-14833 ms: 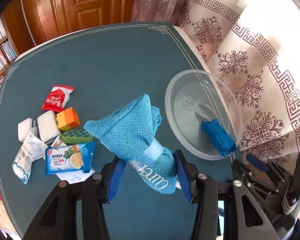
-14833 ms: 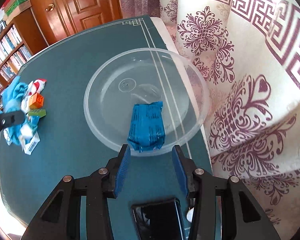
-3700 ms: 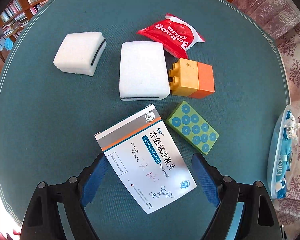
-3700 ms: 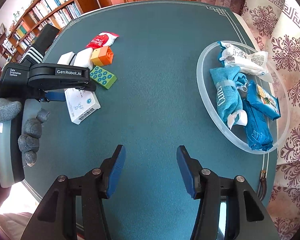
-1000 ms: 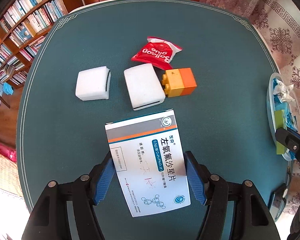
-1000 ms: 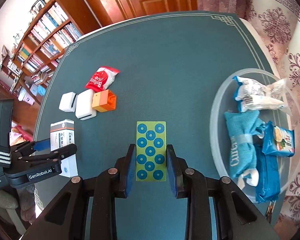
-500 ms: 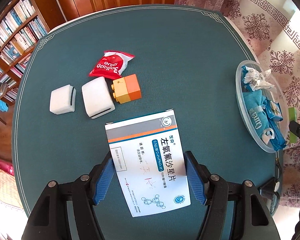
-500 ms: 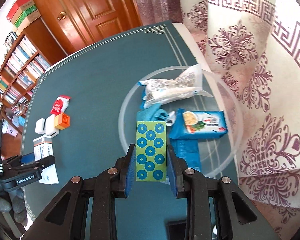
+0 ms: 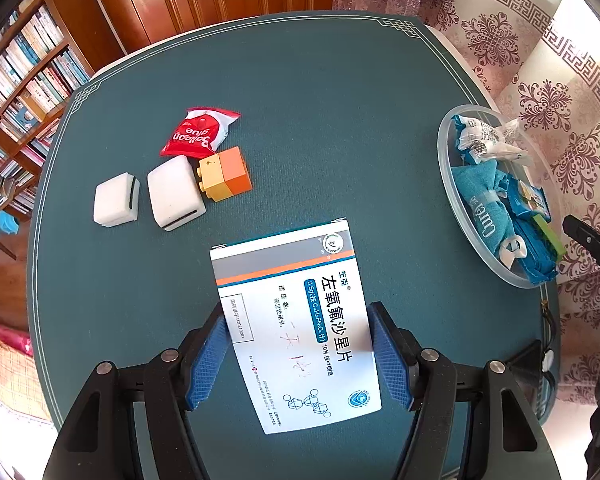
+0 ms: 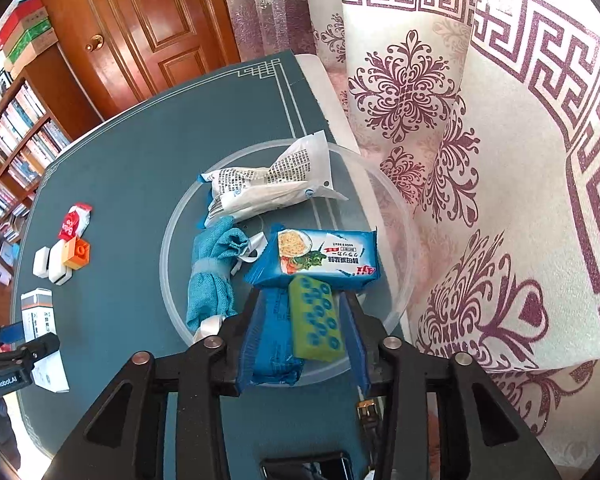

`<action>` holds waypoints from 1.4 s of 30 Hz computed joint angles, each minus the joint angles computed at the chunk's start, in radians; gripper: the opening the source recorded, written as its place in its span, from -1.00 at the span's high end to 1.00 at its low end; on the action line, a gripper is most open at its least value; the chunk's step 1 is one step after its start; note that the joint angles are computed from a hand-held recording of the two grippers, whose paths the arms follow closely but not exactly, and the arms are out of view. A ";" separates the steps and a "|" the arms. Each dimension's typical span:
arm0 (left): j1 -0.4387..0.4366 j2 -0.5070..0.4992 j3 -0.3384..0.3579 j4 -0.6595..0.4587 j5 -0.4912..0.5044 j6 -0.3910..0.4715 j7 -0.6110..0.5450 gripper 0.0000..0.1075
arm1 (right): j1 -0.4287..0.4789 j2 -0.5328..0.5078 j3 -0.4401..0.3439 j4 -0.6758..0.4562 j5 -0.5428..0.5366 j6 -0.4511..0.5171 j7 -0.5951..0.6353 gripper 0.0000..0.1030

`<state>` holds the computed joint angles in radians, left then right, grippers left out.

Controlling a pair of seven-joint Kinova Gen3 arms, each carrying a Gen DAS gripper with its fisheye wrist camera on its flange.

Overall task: Organize objects
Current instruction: 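Place the green brick in the bowl with the right tool while the left tool carries the box over, then lower the white medicine box into the bowl and open the left tool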

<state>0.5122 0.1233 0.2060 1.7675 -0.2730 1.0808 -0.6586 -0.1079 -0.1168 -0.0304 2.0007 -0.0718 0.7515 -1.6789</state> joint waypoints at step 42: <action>0.270 0.433 -0.098 -0.720 -0.035 0.127 -0.264 -0.33 | -0.007 -0.282 0.060 0.148 -0.015 0.092 0.156 0.19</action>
<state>0.7821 0.5567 0.1076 1.0472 -0.3079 1.2080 -0.9222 -0.1147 -0.3990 0.0296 2.1482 -0.0866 0.8431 -1.5231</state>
